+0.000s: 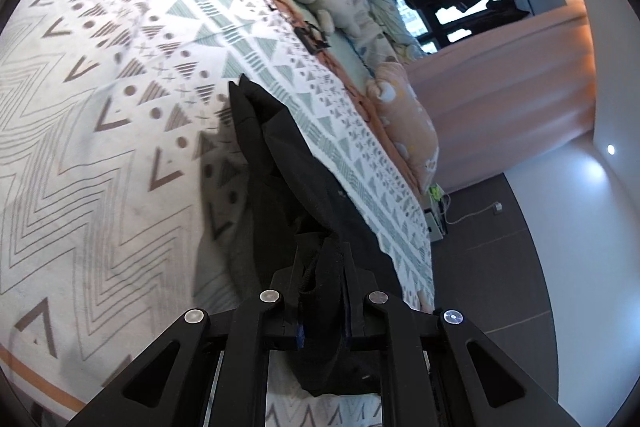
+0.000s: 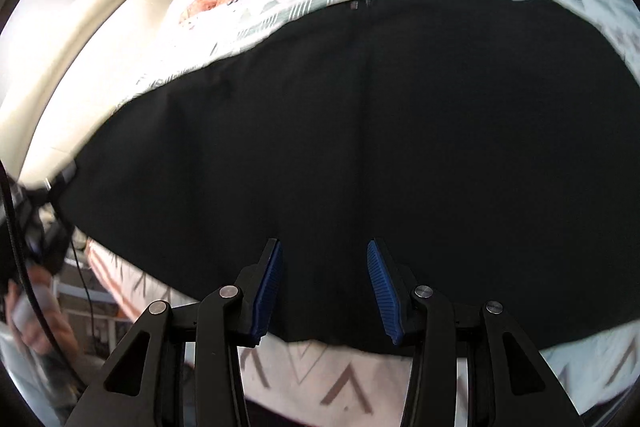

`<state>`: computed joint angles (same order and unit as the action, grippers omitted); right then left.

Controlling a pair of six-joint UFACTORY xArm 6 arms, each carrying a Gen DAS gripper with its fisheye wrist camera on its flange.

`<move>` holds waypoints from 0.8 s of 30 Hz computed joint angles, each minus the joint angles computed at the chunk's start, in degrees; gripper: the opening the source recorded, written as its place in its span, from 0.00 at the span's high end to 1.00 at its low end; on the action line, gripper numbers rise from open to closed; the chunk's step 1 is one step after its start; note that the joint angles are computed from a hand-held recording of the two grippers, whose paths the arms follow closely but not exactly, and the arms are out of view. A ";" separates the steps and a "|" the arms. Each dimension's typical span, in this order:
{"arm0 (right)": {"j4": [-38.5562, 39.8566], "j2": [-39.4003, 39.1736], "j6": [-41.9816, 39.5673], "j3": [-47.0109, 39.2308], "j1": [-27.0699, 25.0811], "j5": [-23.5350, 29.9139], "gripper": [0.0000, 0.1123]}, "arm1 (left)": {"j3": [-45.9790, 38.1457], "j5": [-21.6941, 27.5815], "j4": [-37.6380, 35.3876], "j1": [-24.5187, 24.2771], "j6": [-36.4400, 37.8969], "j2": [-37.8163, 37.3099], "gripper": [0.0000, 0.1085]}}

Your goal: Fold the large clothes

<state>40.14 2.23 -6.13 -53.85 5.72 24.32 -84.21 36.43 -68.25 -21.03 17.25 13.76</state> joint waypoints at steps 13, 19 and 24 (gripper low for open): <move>19.42 1.32 -12.18 3.28 -0.90 -3.14 0.69 | -15.88 4.35 3.88 -6.92 -1.82 6.46 0.90; 27.82 1.24 -18.98 3.13 -3.13 0.28 0.70 | -25.87 7.33 8.22 -10.48 -5.47 12.05 0.90; 27.76 -3.20 -19.58 5.87 -4.77 2.25 0.71 | -38.03 9.91 15.93 -14.08 -12.04 19.64 0.90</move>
<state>67.90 -0.97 -25.71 -47.98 0.95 26.57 -122.24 46.34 -52.32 -35.12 5.21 33.39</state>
